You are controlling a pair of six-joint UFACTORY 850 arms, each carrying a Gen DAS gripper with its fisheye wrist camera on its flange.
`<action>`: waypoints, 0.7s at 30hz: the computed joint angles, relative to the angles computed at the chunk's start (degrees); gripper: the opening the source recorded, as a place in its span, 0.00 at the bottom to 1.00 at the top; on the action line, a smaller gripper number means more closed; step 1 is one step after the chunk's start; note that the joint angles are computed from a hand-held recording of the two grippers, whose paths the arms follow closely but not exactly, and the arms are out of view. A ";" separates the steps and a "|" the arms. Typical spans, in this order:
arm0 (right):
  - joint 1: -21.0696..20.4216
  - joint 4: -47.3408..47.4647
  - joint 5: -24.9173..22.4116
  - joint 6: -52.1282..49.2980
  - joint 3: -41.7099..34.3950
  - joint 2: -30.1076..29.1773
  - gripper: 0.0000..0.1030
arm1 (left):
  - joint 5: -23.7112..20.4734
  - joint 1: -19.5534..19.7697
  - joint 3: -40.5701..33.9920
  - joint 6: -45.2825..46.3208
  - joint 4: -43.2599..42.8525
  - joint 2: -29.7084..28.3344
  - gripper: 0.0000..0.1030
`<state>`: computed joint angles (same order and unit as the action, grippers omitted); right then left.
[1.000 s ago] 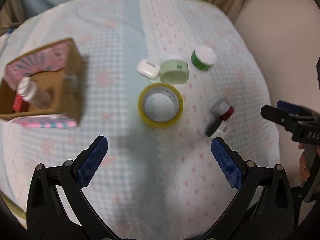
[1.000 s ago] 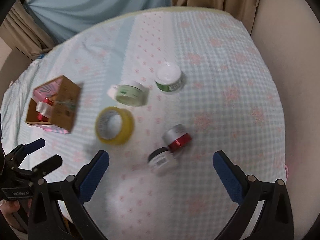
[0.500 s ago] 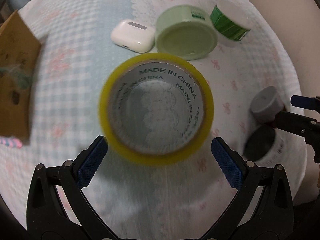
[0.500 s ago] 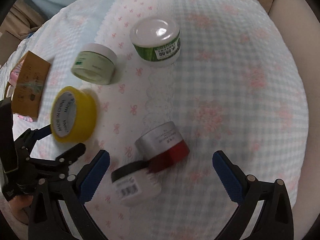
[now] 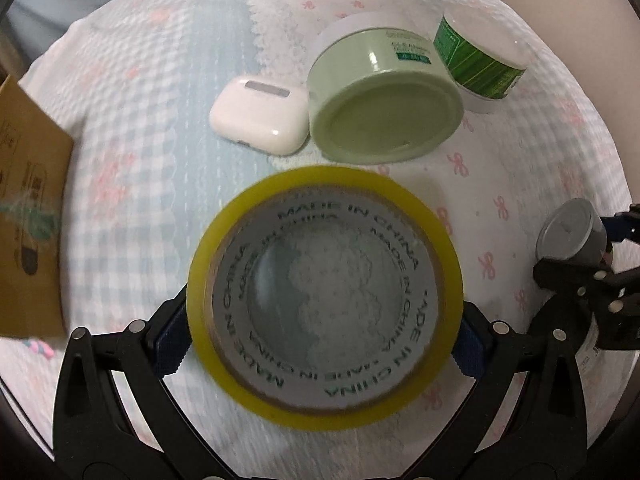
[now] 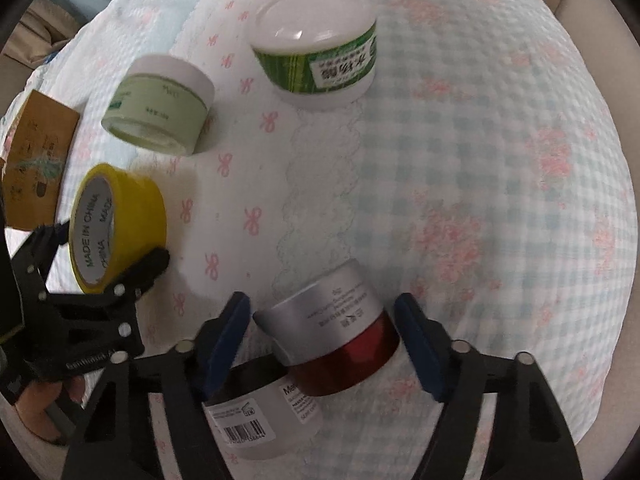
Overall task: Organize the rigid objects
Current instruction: 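Grasp the yellow tape roll with the left tool while the right tool grasps the silver-red jar, then carry the tape roll and silver-red jar with both tools over the cardboard box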
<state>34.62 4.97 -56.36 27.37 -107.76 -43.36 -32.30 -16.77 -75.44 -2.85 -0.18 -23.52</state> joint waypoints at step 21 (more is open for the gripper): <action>-0.47 -0.86 3.77 5.59 4.97 4.69 0.59 | -0.89 1.55 -1.76 4.95 -4.49 0.68 0.94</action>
<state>34.15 4.11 -52.58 32.96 -102.79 -38.67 -33.19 -15.22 -77.20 2.11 -4.67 -22.84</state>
